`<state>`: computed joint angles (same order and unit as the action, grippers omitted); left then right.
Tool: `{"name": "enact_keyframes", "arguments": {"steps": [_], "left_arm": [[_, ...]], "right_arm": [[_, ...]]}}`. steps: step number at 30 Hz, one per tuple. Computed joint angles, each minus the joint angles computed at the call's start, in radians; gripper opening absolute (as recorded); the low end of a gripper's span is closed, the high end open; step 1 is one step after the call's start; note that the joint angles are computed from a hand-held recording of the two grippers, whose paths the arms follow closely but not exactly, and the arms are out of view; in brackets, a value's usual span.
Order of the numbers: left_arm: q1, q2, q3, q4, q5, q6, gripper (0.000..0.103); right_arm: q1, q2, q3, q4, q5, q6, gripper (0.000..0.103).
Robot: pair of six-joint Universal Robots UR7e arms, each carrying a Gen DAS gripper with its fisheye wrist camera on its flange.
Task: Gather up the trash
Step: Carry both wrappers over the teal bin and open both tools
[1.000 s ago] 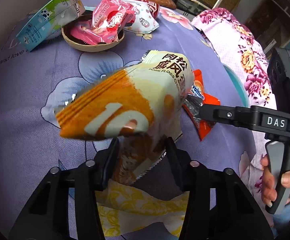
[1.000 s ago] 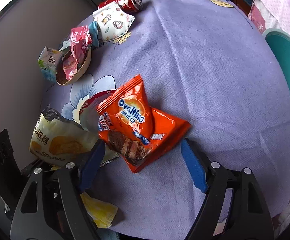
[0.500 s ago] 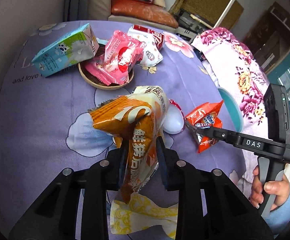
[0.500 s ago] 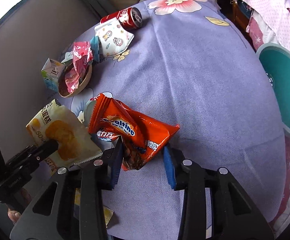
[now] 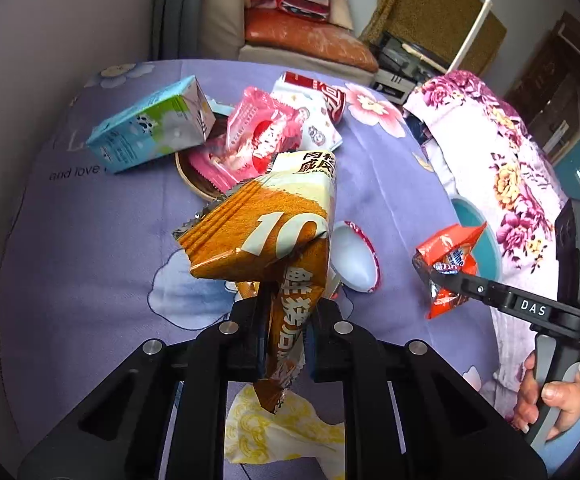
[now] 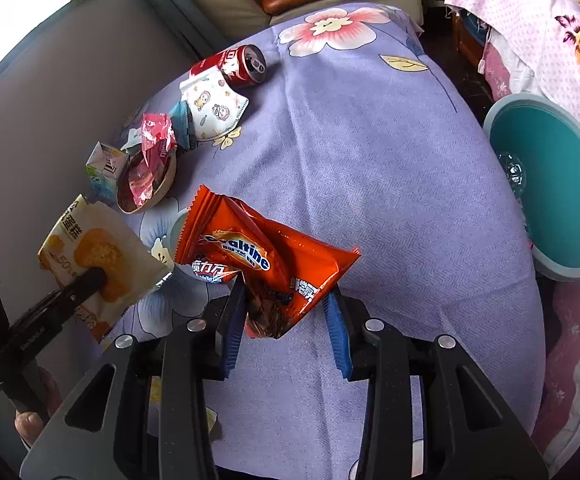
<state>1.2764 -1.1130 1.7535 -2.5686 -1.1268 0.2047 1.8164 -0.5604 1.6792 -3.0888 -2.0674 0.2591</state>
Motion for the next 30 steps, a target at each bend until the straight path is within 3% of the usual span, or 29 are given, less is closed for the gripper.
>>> {"name": "enact_keyframes", "arguments": {"steps": [7, 13, 22, 30], "left_arm": [[-0.045, 0.017, -0.026, 0.019, 0.006, 0.001, 0.014], [-0.093, 0.063, -0.06, 0.019, -0.045, 0.017, 0.014], [-0.182, 0.218, -0.134, 0.07, -0.132, 0.039, 0.014], [-0.246, 0.371, -0.207, 0.107, -0.189, 0.055, 0.014]], "right_arm": [[-0.019, -0.049, 0.046, -0.066, 0.009, -0.004, 0.035], [-0.039, -0.115, 0.103, -0.156, -0.016, -0.01, 0.035], [-0.097, -0.254, 0.24, -0.327, -0.098, -0.019, 0.035], [-0.166, -0.36, 0.338, -0.4, -0.131, -0.021, 0.035]]}}
